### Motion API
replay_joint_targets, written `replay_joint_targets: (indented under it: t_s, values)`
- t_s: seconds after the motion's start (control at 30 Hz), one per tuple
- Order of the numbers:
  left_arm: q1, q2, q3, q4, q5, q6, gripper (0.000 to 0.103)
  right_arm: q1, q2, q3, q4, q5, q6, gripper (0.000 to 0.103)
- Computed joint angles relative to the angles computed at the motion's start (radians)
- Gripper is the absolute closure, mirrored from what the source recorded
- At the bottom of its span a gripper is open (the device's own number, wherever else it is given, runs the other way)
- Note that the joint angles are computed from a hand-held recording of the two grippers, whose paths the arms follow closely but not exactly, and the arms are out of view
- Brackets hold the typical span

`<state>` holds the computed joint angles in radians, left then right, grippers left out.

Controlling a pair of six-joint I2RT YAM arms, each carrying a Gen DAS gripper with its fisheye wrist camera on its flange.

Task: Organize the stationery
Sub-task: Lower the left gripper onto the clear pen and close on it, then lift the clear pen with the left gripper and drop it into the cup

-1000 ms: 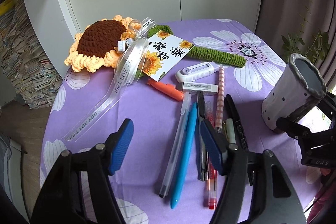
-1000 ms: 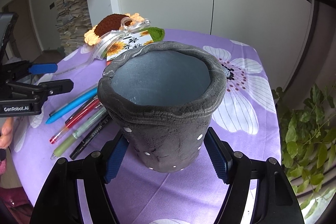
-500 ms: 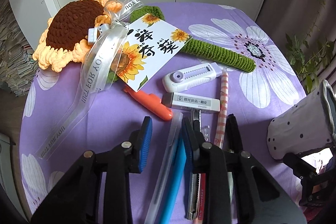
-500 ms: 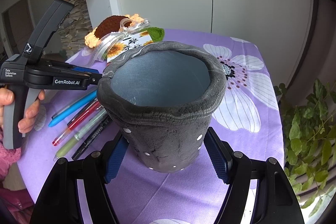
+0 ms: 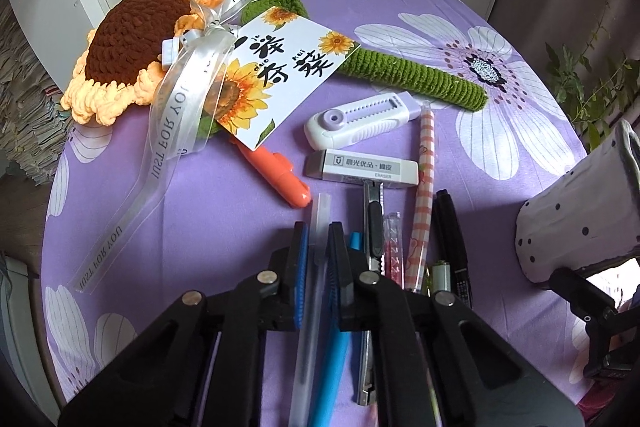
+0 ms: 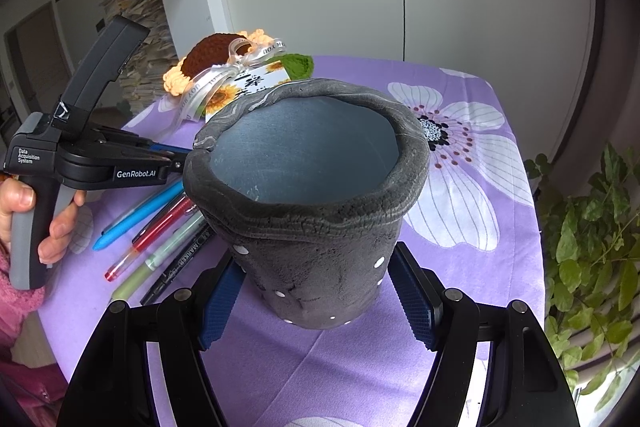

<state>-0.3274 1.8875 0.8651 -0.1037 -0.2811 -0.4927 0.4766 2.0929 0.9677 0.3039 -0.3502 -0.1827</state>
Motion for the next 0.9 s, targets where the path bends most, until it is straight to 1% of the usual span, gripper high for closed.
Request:
replay_joint_targets:
  t_s: [0.07, 0.17, 0.4, 0.53, 0.63, 0.77, 0.9]
  values:
    - [-0.001, -0.026, -0.025, 0.011, 0.006, -0.004, 0.095, 0.004, -0.001, -0.001, 0.001, 0.007, -0.001, 0.030]
    - [-0.016, -0.102, -0.084, 0.032, -0.012, -0.019, 0.095, 0.012, -0.002, -0.002, 0.003, 0.022, -0.003, 0.030]
    - [-0.105, -0.345, -0.193, -0.004, -0.127, -0.064, 0.095, 0.014, -0.002, -0.002, 0.003, 0.025, -0.002, 0.030]
    - [-0.174, -0.443, -0.204, -0.056, -0.206, -0.080, 0.096, 0.014, -0.002, -0.002, 0.003, 0.025, -0.002, 0.030]
    - [-0.215, -0.522, -0.220, -0.097, -0.247, -0.088, 0.096, 0.014, 0.000, 0.000, 0.000, 0.024, -0.002, 0.030]
    - [-0.256, -0.569, -0.202, -0.131, -0.289, -0.092, 0.096, 0.013, 0.007, 0.010, -0.014, 0.021, -0.002, 0.030]
    - [-0.291, -0.578, -0.158, -0.122, -0.303, -0.055, 0.096, 0.013, 0.008, 0.011, -0.013, 0.021, -0.003, 0.030]
